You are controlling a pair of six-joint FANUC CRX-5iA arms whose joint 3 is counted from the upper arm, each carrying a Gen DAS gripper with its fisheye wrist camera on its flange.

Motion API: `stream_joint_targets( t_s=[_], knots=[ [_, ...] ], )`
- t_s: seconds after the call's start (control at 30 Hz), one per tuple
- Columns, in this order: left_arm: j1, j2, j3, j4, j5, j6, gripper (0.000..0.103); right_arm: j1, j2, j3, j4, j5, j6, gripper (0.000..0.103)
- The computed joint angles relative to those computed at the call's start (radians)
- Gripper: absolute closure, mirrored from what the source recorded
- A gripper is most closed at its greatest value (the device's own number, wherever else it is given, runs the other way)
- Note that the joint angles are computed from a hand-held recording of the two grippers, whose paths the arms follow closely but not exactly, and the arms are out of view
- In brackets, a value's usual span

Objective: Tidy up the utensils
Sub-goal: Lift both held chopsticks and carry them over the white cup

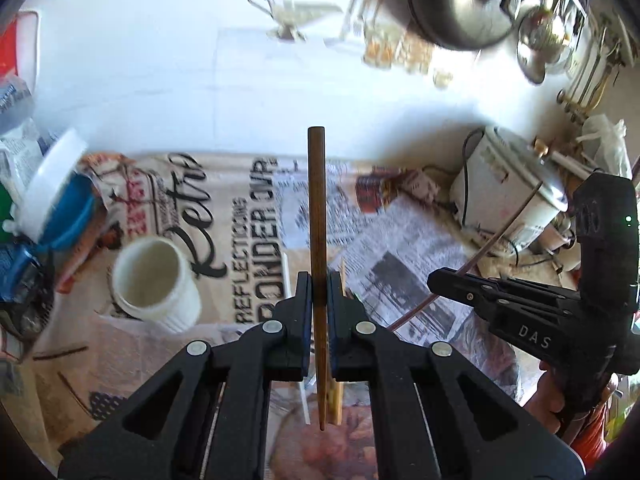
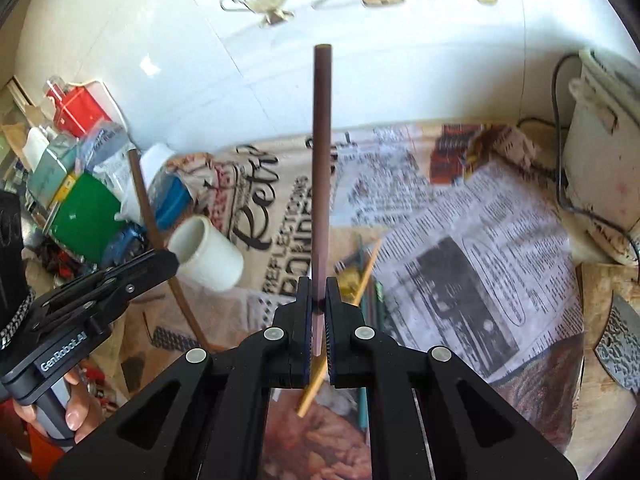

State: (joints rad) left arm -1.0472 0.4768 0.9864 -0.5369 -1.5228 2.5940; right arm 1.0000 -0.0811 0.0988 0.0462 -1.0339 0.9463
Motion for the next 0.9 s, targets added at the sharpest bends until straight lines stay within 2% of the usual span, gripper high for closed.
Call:
stream_joint_targets(
  t_s=[0.23, 0.53, 0.73, 0.9],
  knots=[
    [-0.009, -0.166, -0.177, -0.102, 0.067, 0.037, 0.098, 0.080, 0.030, 0.034, 0.135, 0.054, -0.114, 0.098],
    [-0.001, -0.286, -0.272, -0.225, 0.086, 0.013, 0.098, 0.152, 0.101, 0.111, 0.271, 0.117, -0.191, 0.098],
    [0.033, -0.343, -0.344, -0.245, 0.135, 0.012, 0.098, 0.178, 0.171, 0.185, 0.305, 0.122, -0.191, 0.098],
    [0.055, -0.370, -0.398, -0.256, 0.164, 0.002, 0.098, 0.192, 0.232, 0.254, 0.284, 0.104, -0.156, 0.098]
  ],
)
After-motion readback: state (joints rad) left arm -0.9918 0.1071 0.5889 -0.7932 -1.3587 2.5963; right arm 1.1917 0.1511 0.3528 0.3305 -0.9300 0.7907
